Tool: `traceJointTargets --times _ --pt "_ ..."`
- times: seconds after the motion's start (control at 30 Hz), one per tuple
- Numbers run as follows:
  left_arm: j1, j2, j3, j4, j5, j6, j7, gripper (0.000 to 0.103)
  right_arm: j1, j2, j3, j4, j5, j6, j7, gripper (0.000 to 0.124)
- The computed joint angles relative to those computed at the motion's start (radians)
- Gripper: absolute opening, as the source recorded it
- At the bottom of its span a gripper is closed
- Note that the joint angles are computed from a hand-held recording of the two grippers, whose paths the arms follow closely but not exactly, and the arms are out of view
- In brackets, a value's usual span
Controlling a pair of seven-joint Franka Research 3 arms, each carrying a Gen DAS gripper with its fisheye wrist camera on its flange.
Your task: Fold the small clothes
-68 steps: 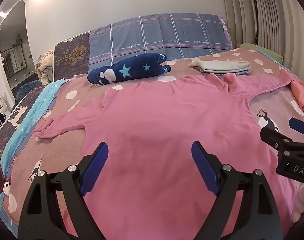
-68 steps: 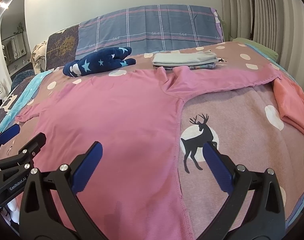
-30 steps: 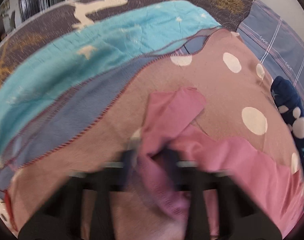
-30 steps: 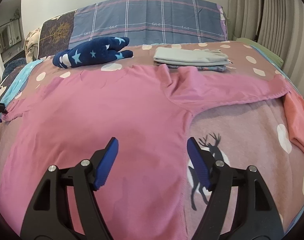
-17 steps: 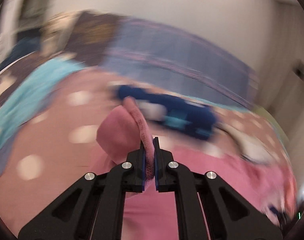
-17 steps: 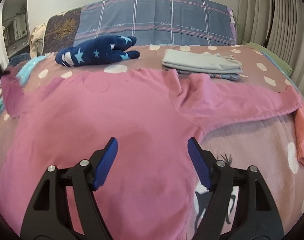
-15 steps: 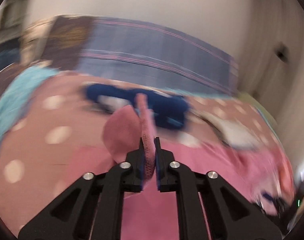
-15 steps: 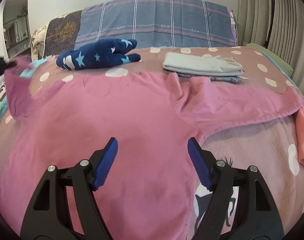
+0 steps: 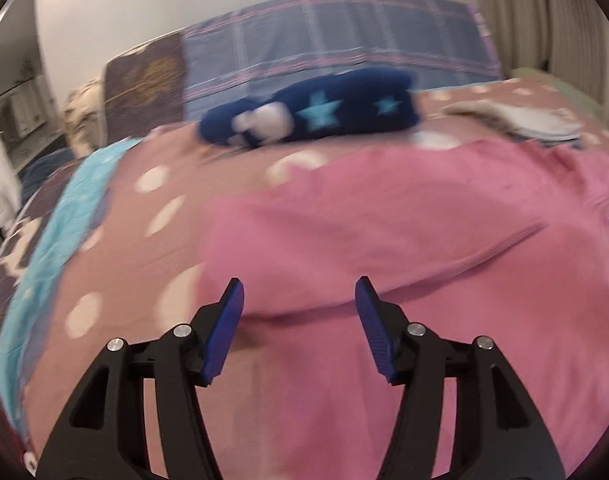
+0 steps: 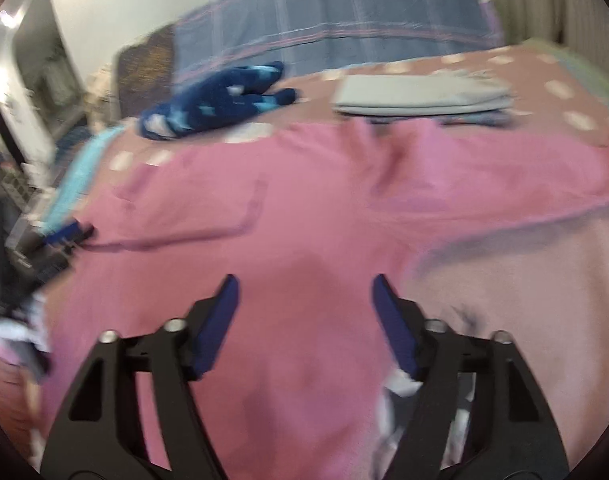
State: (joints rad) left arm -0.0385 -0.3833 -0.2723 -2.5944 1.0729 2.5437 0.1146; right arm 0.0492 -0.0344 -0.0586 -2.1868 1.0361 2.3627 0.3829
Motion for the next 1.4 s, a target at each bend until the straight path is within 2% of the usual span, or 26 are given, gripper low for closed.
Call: traceJointTargets --times 0.07,0.2,0.3,0.4,0.43,0.47,0.5,0.57,0.63,0.67,0.73,0.83,0.9,1.03,1.1,1.2,1.23,1.27,1.4 --pt "0.008 -0.043 0.023 -0.048 -0.036 -0.022 0.007 0.06 -0.002 0.083 0.002 0.105 -0.02 -0.123 0.057 0.054" --pt "0.044 -0.102 0.061 -0.121 -0.09 -0.005 0.027 0.061 0.011 0.22 0.044 0.264 -0.111 -0.18 0.213 0.054" --pt "0.076 -0.084 0.08 -0.131 -0.126 0.058 0.023 0.061 0.026 0.29 0.072 0.337 -0.184 -0.172 0.303 0.054" --pt "0.116 -0.064 0.071 -0.128 -0.128 0.099 0.006 0.061 0.039 0.303 0.105 0.333 -0.179 -0.091 0.309 0.053" --pt "0.122 -0.058 0.06 -0.123 -0.129 0.099 -0.002 0.061 0.038 0.297 0.117 0.329 -0.167 -0.092 0.29 0.034" --pt "0.126 -0.054 0.047 -0.118 -0.126 0.094 -0.015 0.061 0.034 0.297 0.125 0.333 -0.156 -0.111 0.273 0.001" --pt "0.131 -0.054 0.04 -0.114 -0.121 0.09 -0.025 0.061 0.034 0.275 0.132 0.314 -0.13 -0.097 0.253 0.001" --pt "0.142 -0.061 0.036 -0.118 -0.092 0.113 -0.05 0.061 0.038 0.204 0.143 0.253 -0.039 -0.014 0.151 0.001" --pt "0.168 -0.1 0.027 -0.141 -0.02 0.191 -0.124 0.061 0.045 0.123 0.137 0.198 0.07 0.06 0.034 0.001" --pt "0.198 -0.123 0.02 -0.154 0.044 0.263 -0.188 0.061 0.049 0.099 0.126 0.189 0.1 0.068 0.008 0.001" --pt "0.227 -0.117 0.005 -0.145 0.105 0.326 -0.235 0.064 0.057 0.071 0.102 0.191 0.122 0.088 -0.01 0.001" --pt "0.171 -0.019 0.02 -0.089 0.027 0.284 -0.08 0.065 0.058 0.089 0.074 0.228 0.098 0.108 0.022 0.001" --pt "0.129 0.038 0.044 -0.06 -0.065 0.245 0.025 0.065 0.056 0.124 0.065 0.253 0.036 0.123 0.094 0.001" --pt "0.132 0.043 0.037 -0.055 -0.067 0.232 0.013 0.066 0.044 0.219 0.051 0.289 -0.184 0.123 0.297 0.002" --pt "0.127 0.049 0.027 -0.046 -0.063 0.205 0.01 0.066 0.029 0.251 0.048 0.298 -0.248 0.112 0.371 0.005" --pt "0.112 0.058 0.019 -0.032 -0.056 0.155 0.012 0.066 -0.009 0.273 0.059 0.317 -0.251 0.061 0.411 0.01" --pt "0.106 0.058 0.02 -0.03 -0.053 0.144 0.011 0.066 -0.016 0.274 0.065 0.32 -0.244 0.06 0.414 0.015" --pt "0.1 0.057 0.026 -0.03 -0.053 0.14 0.014 0.066 -0.02 0.274 0.07 0.324 -0.241 0.064 0.414 0.022" --pt "0.095 0.059 0.05 -0.034 -0.056 0.162 0.015 0.066 -0.019 0.276 0.087 0.349 -0.25 0.066 0.389 0.035"
